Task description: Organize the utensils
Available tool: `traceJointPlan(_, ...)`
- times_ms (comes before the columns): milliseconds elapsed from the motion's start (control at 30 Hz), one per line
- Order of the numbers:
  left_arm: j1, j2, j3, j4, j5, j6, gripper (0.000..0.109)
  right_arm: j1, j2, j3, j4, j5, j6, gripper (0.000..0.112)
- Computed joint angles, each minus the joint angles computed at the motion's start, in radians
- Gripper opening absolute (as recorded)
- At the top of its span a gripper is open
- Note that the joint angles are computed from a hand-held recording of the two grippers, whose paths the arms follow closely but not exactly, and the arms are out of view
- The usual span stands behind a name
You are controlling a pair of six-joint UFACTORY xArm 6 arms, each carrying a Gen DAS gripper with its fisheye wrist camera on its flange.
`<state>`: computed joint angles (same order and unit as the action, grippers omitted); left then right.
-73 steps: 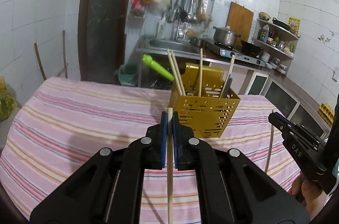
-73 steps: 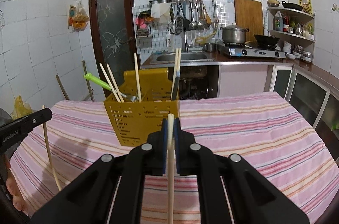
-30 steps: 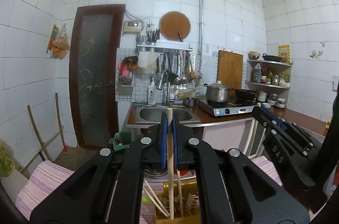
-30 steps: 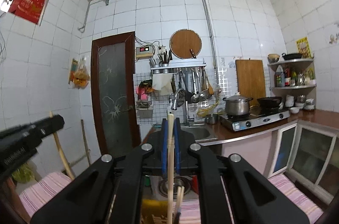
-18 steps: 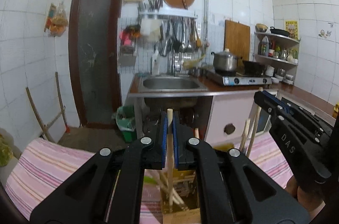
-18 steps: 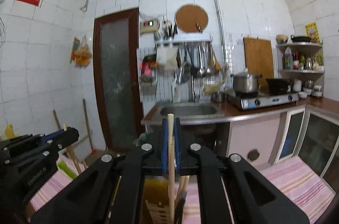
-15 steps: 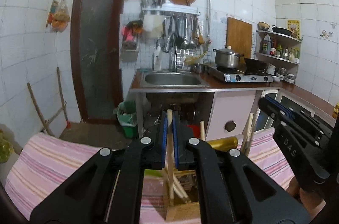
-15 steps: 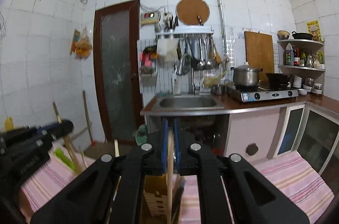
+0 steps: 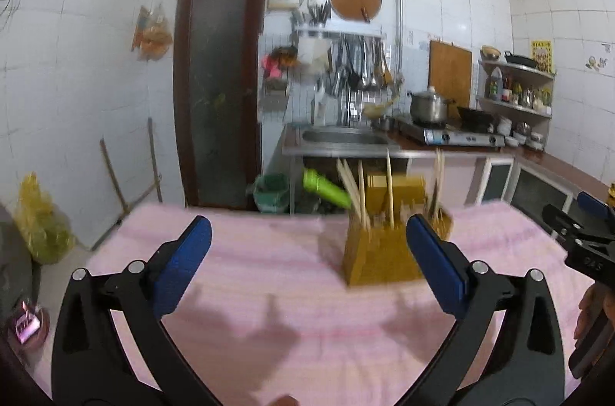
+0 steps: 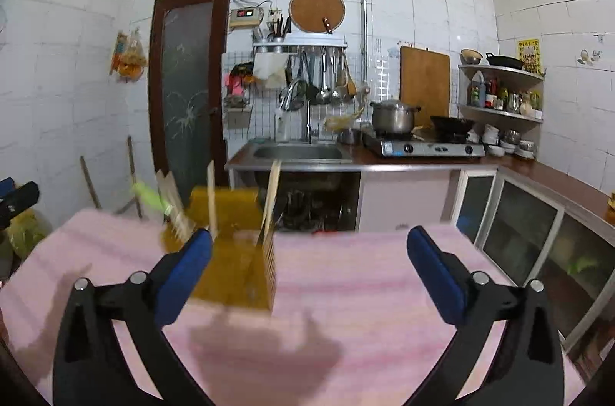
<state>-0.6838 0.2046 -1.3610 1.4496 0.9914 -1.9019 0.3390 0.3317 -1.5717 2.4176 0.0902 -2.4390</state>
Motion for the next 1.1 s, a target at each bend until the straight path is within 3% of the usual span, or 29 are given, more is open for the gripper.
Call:
traceJointPlan(167,-0.137,-0.019,0.153,0.012,0.123,-0.161,0.098,-0.009,-0.186,0.333,0.322,0.13,-0.345,0.099)
traceJointPlan(267,-0.195,0.01,0.178,-0.004,0.171,-0.171,0.098,-0.007,-0.241,0.454,0.351,0.179,-0.359,0.099)
traceJointPlan(367,-0.24,0.041,0.183,-0.004,0.237,-0.192,0.098,-0.004,-0.257,0.507,0.45,0.203,-0.465,0.099)
traceJointPlan(500,-0.261,0.044,0.213,-0.002,0.274,-0.245,0.098,-0.001,-0.257,0.554,0.385,0.237,-0.362,0.099)
traceJointPlan(667,-0.247,0.016,0.27,0.003,0.244,-0.327,0.098,-0.002,-0.283,0.62,0.453,0.318,-0.451,0.099)
traceJointPlan(833,-0.249,0.027,0.258,0.001,0.254,-0.314,0.098,0.006,-0.288,0.641,0.51,0.345,-0.53,0.099)
traceJointPlan(1100,-0.247,0.032,0.247,-0.011,0.263,-0.307,0.098,0.001,-0.301,0.664,0.512,0.373,-0.522,0.099)
